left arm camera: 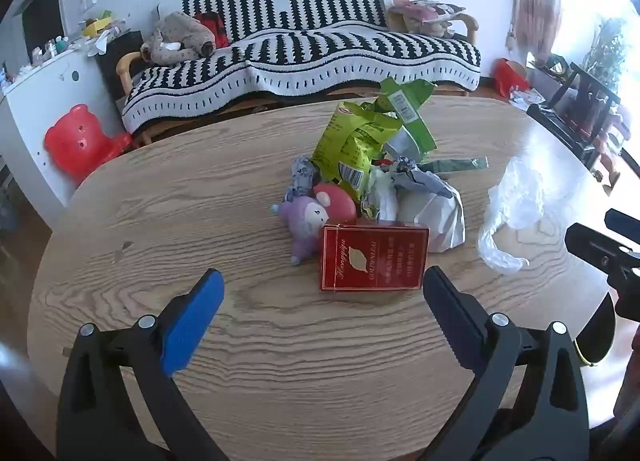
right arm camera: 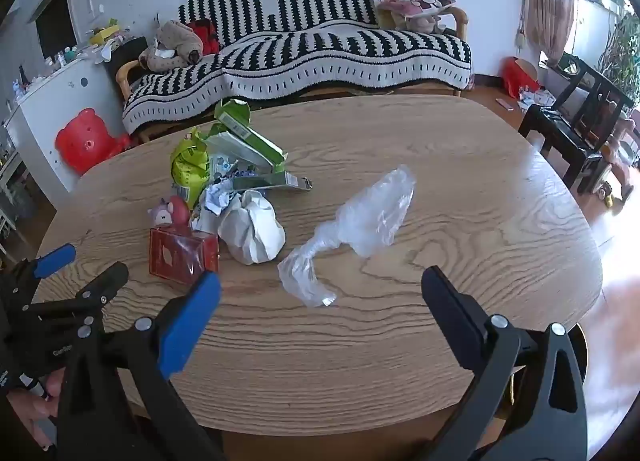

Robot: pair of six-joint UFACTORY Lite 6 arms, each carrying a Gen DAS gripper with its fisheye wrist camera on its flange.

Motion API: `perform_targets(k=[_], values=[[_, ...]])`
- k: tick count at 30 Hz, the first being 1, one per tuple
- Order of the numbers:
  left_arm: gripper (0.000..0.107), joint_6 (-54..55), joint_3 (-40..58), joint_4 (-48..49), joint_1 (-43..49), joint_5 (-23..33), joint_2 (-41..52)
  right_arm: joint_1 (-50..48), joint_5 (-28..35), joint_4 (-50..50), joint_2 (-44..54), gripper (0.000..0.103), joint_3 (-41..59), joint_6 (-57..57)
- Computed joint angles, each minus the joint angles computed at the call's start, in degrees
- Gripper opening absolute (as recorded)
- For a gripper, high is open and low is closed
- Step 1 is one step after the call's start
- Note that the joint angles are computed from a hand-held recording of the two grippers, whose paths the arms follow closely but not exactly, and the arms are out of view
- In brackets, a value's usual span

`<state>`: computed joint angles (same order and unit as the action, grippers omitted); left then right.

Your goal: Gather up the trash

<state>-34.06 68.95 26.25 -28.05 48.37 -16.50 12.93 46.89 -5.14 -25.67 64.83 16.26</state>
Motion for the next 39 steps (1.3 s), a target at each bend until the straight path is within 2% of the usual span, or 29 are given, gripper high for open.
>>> perform_targets(k=[20,24,39], values=[[0.097,1.7,2.8,-0.9,0.3,2.3,0.6,-1.0,0.3,2.2,-0.2,0.097,-0.6,-1.7],[0.097,0.8,0.2,-0.2,0.3,0.8,-0.3,-0.8,0.5,2.0,-0.4,0.097,-0.7,-1.4],[0.097,1.0,0.2,-0.5,0.6,0.7,0.0,-0.6,-0.7,2.3,0.7,0.097,-0.9,-1.7]])
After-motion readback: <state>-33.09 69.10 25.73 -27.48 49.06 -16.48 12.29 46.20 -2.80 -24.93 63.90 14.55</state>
